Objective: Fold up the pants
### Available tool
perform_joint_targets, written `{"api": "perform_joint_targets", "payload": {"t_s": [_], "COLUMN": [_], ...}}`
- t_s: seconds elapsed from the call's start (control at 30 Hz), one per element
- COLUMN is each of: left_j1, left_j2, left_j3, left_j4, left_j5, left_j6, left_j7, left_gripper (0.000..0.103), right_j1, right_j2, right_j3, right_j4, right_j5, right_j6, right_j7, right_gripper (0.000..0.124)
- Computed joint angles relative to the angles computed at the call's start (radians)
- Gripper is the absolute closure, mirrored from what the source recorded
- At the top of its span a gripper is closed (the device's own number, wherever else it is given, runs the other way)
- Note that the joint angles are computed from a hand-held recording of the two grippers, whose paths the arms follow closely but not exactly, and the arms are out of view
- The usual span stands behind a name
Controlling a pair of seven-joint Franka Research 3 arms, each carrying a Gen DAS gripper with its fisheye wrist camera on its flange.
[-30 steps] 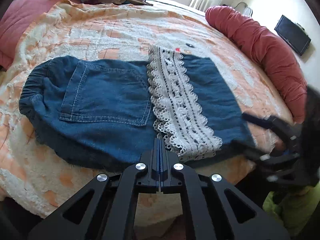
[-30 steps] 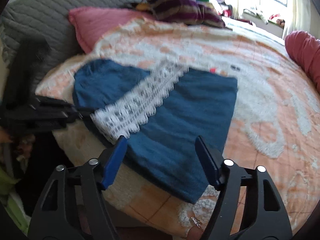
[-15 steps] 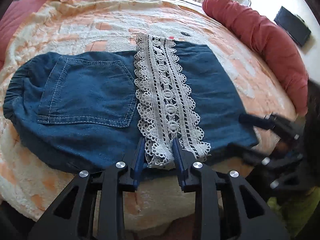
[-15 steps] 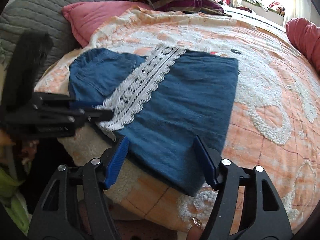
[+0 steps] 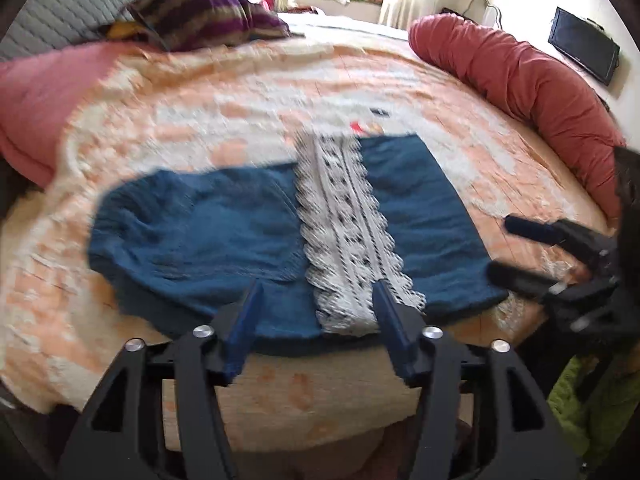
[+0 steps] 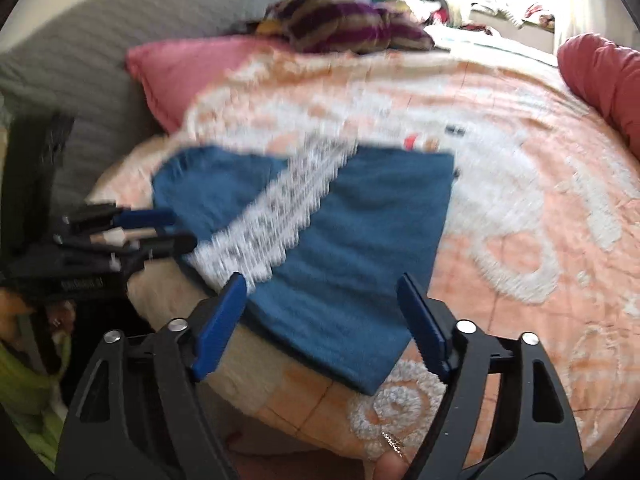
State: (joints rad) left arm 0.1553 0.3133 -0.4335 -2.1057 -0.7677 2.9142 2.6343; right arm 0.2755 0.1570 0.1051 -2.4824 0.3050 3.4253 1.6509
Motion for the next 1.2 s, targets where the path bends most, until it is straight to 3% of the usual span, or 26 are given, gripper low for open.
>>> {"api": "perform_joint_targets", "payload": {"t_s": [0.07, 0.1, 0.13, 0.2, 0.3, 0.37, 0.47, 0.6, 0.67, 0.77, 0.87, 1.03, 1.2], "left_j1": [0.002, 0.009, 0.019, 0.030, 0.038, 0.037, 0.046, 0.052, 0.060, 0.070, 0.086, 0.129, 0.173], "left_j2": [-0.014, -0.020, -0.025, -0.031, -0.035, -0.030, -0.021, -0.002, 0.014, 0.044, 0.075, 0.116, 0.155], "left_j3": [-0.005, -0.011, -0.021, -0.025, -0.015, -0.007, 0.002, 0.021, 0.029, 0.042, 0.047, 0.026, -0.012], "left_j4": [-0.010, -0.014, -0.018, -0.019, -0.013, -0.007, 0.004, 0.019, 0.032, 0.053, 0.076, 0.110, 0.153], "left_j5": [-0.008, -0.018, -0.035, -0.052, -0.065, -0.070, -0.069, -0.035, -0.009, 0.045, 0.102, 0.172, 0.204], "left_j6": [0.030, 0.044, 0.060, 0.073, 0.067, 0.073, 0.077, 0.074, 0.065, 0.057, 0.045, 0.025, -0.034], "left_j7": [0.010, 0.021, 0.037, 0.049, 0.048, 0.042, 0.026, -0.026, -0.063, -0.131, -0.200, -0.274, -0.299], "left_gripper": [0.041, 0.029, 0.024, 0.021, 0.020, 0.008, 0.006, 0.006, 0.006, 0.006, 0.006, 0.006, 0.006], "right_j1": [-0.021, 0.001, 0.005, 0.010, 0.069, 0.099, 0.138, 0.022, 0.028, -0.080, -0.101, -0.034, -0.017], "right_j2": [-0.029, -0.043, -0.051, -0.063, -0.070, -0.064, -0.040, 0.013, 0.064, 0.150, 0.244, 0.376, 0.541], "right_j3": [0.014, -0.003, -0.007, -0.015, -0.055, -0.072, -0.096, 0.007, -0.003, 0.108, 0.135, 0.063, 0.041], "right_j4": [-0.015, -0.015, -0.013, -0.002, 0.042, 0.076, 0.135, 0.217, 0.295, 0.426, 0.573, 0.788, 1.057], "right_j5": [-0.022, 0.007, 0.010, 0.014, 0.120, 0.181, 0.242, 0.137, 0.105, 0.101, 0.118, 0.087, 0.063], "right_j6": [0.030, 0.038, 0.042, 0.034, 0.006, -0.009, -0.035, -0.096, -0.154, -0.254, -0.363, -0.521, -0.738], "right_j7": [0.027, 0.005, 0.000, -0.012, -0.126, -0.195, -0.267, -0.217, -0.218, -0.264, -0.314, -0.321, -0.338], "right_gripper": [0.043, 0.039, 0.038, 0.036, 0.034, 0.032, 0.030, 0.030, 0.030, 0.030, 0.030, 0.030, 0.030]}}
